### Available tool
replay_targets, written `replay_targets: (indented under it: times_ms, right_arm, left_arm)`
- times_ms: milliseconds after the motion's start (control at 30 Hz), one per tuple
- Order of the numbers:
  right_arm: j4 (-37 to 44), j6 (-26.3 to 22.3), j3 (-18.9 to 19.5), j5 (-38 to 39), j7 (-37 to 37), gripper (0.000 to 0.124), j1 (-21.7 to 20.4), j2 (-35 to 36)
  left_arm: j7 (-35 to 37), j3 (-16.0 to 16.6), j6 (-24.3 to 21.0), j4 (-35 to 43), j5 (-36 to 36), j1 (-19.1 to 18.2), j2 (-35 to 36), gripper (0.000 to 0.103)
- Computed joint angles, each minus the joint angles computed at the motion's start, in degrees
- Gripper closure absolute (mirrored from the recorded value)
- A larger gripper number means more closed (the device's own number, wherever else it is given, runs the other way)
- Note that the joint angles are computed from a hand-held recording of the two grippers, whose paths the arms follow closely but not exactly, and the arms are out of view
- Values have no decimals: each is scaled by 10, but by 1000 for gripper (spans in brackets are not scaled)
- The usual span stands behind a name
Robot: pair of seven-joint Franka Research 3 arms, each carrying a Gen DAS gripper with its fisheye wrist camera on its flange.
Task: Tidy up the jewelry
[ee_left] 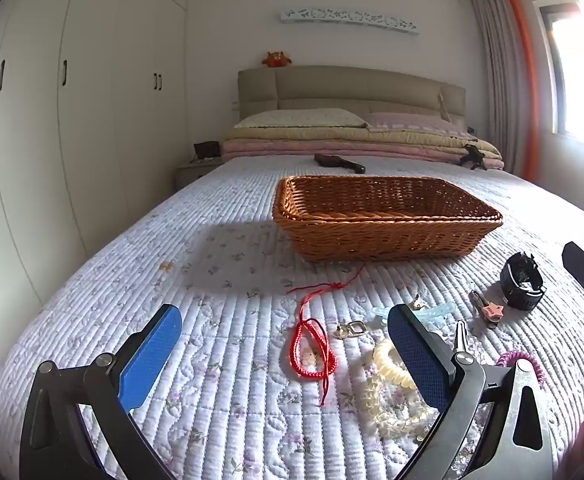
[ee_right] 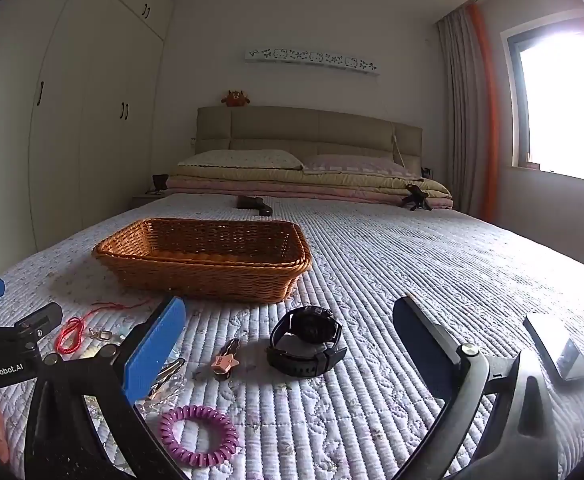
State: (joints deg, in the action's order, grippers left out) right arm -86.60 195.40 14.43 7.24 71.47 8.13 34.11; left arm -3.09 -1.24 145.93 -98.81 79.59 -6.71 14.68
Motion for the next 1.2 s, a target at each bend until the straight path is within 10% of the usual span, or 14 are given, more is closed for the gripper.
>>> replay_targets:
  times_ms: [1200]
  right_arm:
    - [7,0,-13,11,-8,21,16,5]
  left_arm:
    - [-15,7,55,-33,21,33,-11,1]
